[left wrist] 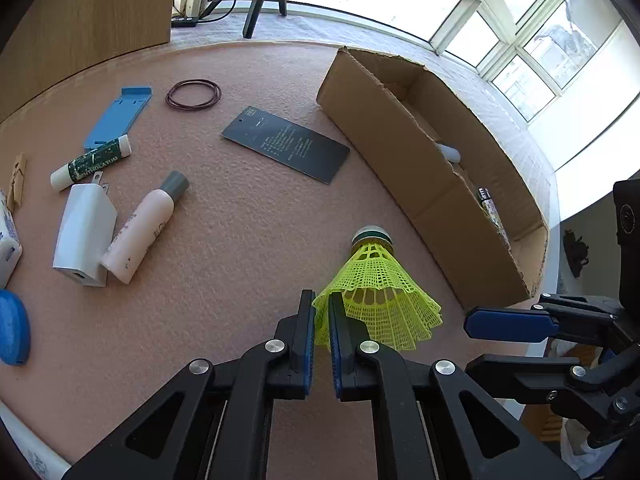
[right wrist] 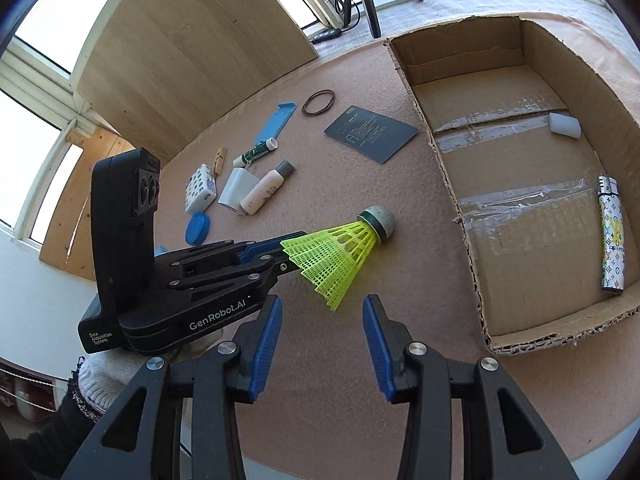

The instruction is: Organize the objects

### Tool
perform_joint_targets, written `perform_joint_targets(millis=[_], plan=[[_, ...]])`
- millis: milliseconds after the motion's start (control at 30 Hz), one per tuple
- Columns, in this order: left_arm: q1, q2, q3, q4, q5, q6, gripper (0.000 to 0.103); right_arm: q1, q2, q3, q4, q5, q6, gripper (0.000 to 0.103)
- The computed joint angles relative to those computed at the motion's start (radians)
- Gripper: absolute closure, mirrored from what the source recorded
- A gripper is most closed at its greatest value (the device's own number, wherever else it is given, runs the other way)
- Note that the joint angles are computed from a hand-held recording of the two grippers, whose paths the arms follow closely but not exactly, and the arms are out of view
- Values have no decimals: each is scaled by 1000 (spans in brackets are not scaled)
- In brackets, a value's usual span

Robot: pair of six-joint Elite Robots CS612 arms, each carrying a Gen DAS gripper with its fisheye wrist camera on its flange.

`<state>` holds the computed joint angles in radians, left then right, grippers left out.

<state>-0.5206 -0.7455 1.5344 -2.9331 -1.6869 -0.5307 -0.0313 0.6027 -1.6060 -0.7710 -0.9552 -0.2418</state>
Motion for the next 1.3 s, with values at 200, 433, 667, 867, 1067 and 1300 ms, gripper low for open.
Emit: perform_joint_targets(millis=[200, 433, 667, 867, 1067, 1300], plan=[[-3, -23, 30, -49, 21, -35, 102, -5, -7, 0, -9, 11, -8, 65], [-6, -66, 62, -107, 67, -54, 102, -18, -15, -16, -60, 14, 4, 65], [-18, -71, 32, -143, 67, -39, 102, -30, -22, -32, -151, -20, 24, 65], [-37, -40, -43, -135, 64, -16, 102, -57, -22, -49, -178, -52, 50, 65], [-54, 2, -128, -85, 54, 12, 102, -88, -15, -58, -189, -86, 86, 65], [-62, 29, -187, 9, 46, -4, 45, -107, -12, -59, -188, -116, 98, 61]])
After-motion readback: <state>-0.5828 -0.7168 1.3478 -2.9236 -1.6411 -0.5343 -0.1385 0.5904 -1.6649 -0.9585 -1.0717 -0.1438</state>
